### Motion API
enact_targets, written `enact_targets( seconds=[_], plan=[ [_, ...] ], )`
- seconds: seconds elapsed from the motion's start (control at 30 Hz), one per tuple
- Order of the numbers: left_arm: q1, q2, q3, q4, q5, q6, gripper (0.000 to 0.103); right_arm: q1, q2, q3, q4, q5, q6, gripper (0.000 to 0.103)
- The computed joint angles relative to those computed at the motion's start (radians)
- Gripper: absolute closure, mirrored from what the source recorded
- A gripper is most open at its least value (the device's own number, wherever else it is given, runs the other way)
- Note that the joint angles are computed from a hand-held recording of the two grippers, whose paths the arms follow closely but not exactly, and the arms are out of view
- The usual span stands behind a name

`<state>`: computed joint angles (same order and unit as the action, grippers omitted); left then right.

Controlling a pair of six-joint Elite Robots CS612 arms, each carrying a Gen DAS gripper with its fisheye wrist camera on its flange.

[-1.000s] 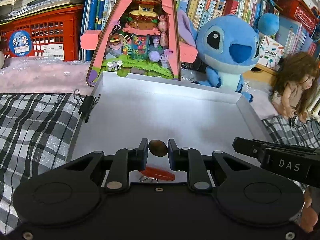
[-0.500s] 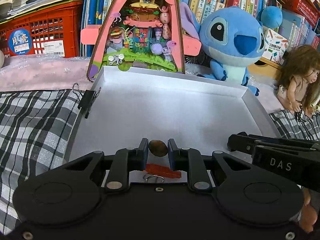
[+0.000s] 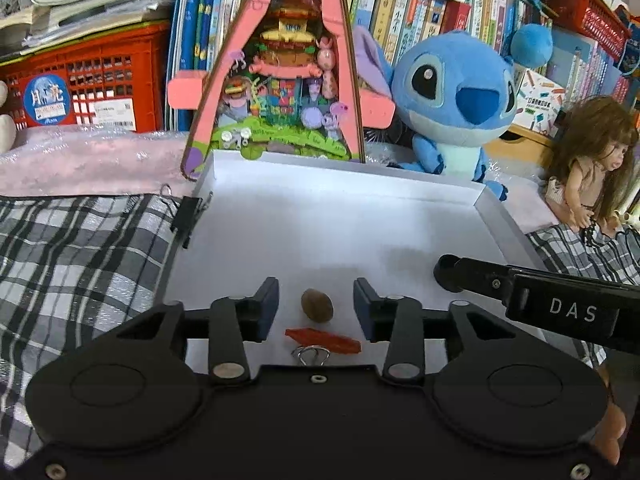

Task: Organize rigid objects
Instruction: 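Open both tools to drop the ball and cap into the box, then lift both tools out of the box back toward the blanket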

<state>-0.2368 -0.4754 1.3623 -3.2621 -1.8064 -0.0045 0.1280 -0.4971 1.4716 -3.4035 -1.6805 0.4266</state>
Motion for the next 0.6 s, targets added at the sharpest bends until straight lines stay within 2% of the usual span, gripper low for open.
enact_targets(
  seconds=[0.17, 0.3, 0.53, 0.6],
  plan=[
    [0.009, -0.024, 0.04, -0.048, -0.017, 0.003, 0.052, 0.002, -0.015, 0.033, -0.053, 0.0, -0.015, 0.025],
    [0.017, -0.043, 0.079, -0.1, -0.032, 0.014, 0.044, 0.007, -0.028, 0.07, -0.117, -0.012, -0.041, 0.013],
    [0.034, -0.07, 0.157, -0.196, -0.086, 0.042, 0.036, 0.016, -0.046, 0.14, -0.234, -0.036, -0.097, 0.0],
    [0.037, -0.077, 0.178, -0.217, -0.099, 0.053, 0.033, 0.018, -0.051, 0.16, -0.267, -0.033, -0.106, 0.0]
  ],
)
